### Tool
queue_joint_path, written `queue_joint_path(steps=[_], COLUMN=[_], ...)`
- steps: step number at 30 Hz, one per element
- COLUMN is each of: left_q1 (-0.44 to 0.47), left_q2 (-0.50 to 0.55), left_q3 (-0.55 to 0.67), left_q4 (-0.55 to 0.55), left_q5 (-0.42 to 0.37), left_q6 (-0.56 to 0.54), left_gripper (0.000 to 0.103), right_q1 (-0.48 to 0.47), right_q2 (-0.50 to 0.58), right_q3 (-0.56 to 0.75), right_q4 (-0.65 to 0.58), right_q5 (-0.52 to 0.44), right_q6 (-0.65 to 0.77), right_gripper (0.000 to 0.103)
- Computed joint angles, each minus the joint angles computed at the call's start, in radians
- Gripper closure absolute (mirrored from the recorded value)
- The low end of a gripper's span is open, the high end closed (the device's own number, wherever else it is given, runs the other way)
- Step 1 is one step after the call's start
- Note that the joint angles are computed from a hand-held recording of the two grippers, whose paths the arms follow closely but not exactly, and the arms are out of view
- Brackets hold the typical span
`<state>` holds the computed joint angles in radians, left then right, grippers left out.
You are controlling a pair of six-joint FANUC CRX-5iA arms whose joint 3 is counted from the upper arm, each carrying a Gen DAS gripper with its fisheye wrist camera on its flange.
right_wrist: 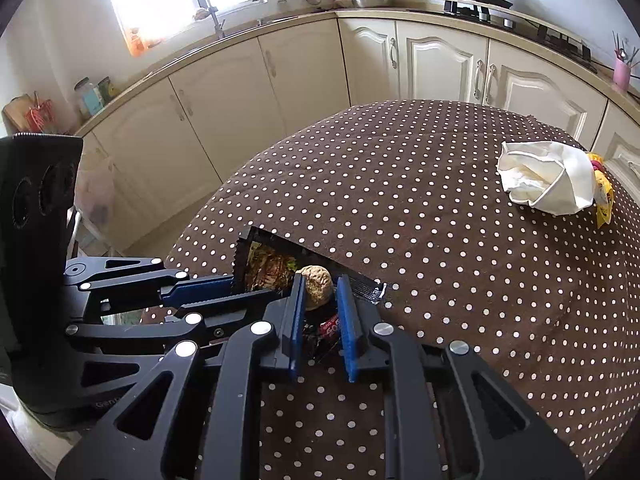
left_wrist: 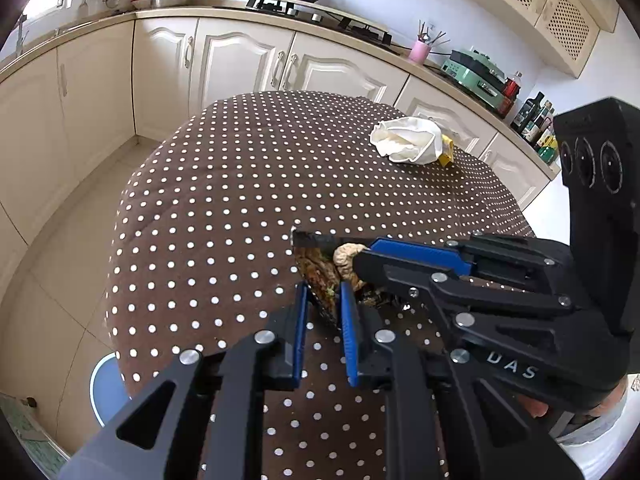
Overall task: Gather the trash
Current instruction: 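Grasp the dark snack tray with the left tool while the right tool grasps the cookie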
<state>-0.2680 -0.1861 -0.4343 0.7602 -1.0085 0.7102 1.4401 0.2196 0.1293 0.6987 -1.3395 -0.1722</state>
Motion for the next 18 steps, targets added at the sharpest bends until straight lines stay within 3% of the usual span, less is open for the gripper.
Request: queue_joint_path(steps=[4,18], left_q1=[0.007,0.028], left_q2=[-0.006,-0.037], left_q3=[-0.009,-0.060], left_q4=[0.012,0.093], left_q5=[-0.003,0.012], left_q6=[-0.016,-0.126], left_gripper=[0.088,0.090], right_q1=[-0.002,-0.008], right_q2=[-0.006,0.020], right_q3=[-0.010,0.013], right_q4=[0.003,0.010], right_q5=[-0.006,-0.005], right_q6=[-0.019,0.060], right_gripper=[0.075,0.075])
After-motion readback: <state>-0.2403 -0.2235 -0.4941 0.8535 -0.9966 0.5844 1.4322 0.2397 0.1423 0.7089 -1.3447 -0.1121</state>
